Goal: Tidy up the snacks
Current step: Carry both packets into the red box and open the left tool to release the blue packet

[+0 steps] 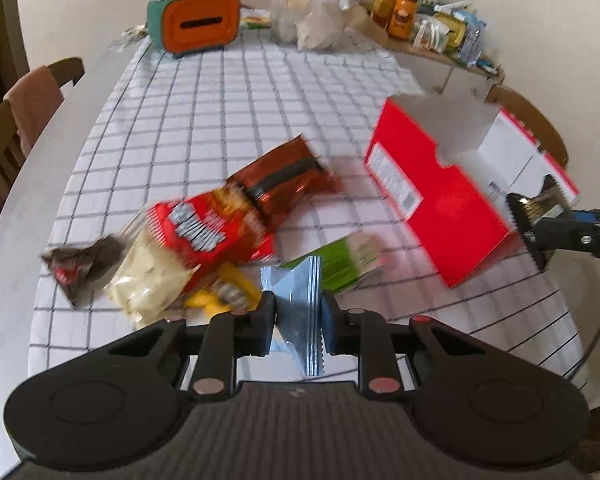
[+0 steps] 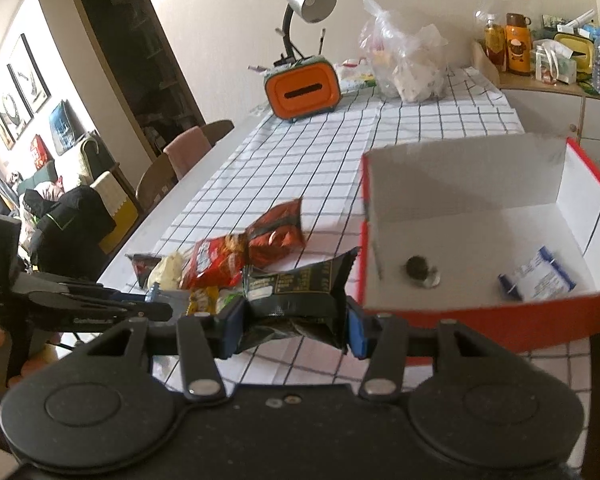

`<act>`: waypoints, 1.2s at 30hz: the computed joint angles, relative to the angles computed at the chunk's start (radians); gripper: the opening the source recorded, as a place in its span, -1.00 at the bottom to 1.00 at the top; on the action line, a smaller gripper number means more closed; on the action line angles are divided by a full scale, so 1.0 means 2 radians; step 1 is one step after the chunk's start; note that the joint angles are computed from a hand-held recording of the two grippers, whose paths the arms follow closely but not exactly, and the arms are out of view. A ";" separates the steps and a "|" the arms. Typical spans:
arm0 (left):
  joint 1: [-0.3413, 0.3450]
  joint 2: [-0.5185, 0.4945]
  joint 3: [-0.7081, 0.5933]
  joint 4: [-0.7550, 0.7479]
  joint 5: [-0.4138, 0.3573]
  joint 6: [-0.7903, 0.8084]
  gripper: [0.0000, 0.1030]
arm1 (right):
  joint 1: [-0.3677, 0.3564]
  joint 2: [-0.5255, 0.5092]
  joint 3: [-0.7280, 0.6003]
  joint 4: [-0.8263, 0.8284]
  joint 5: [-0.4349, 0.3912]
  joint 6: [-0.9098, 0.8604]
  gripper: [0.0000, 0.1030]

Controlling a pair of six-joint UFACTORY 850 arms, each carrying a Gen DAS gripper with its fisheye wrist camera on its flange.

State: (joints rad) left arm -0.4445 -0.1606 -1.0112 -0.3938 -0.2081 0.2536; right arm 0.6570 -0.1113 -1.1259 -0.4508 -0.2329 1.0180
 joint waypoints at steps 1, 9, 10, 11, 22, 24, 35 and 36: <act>-0.005 0.000 -0.005 0.012 0.000 -0.014 -0.56 | -0.005 0.003 0.003 0.002 0.001 -0.008 -0.03; -0.049 -0.033 -0.072 0.104 0.006 -0.112 -0.56 | -0.055 0.028 0.023 0.046 0.005 -0.096 -0.03; -0.053 -0.039 -0.083 0.107 0.006 -0.114 -0.56 | -0.061 0.030 0.025 0.053 0.006 -0.108 -0.03; -0.060 -0.047 -0.096 0.119 0.007 -0.124 -0.56 | -0.067 0.032 0.027 0.056 0.006 -0.118 -0.03; -0.117 -0.142 -0.236 0.287 -0.029 -0.248 -0.56 | -0.128 0.035 0.041 0.119 -0.014 -0.229 -0.03; -0.125 -0.162 -0.260 0.306 -0.041 -0.260 -0.56 | -0.138 0.031 0.039 0.156 -0.020 -0.272 -0.03; -0.157 -0.269 -0.385 0.360 -0.142 -0.265 -0.56 | -0.166 -0.036 -0.013 0.209 -0.082 -0.381 -0.03; -0.158 -0.276 -0.393 0.358 -0.149 -0.260 -0.56 | -0.166 -0.042 -0.017 0.207 -0.088 -0.387 -0.03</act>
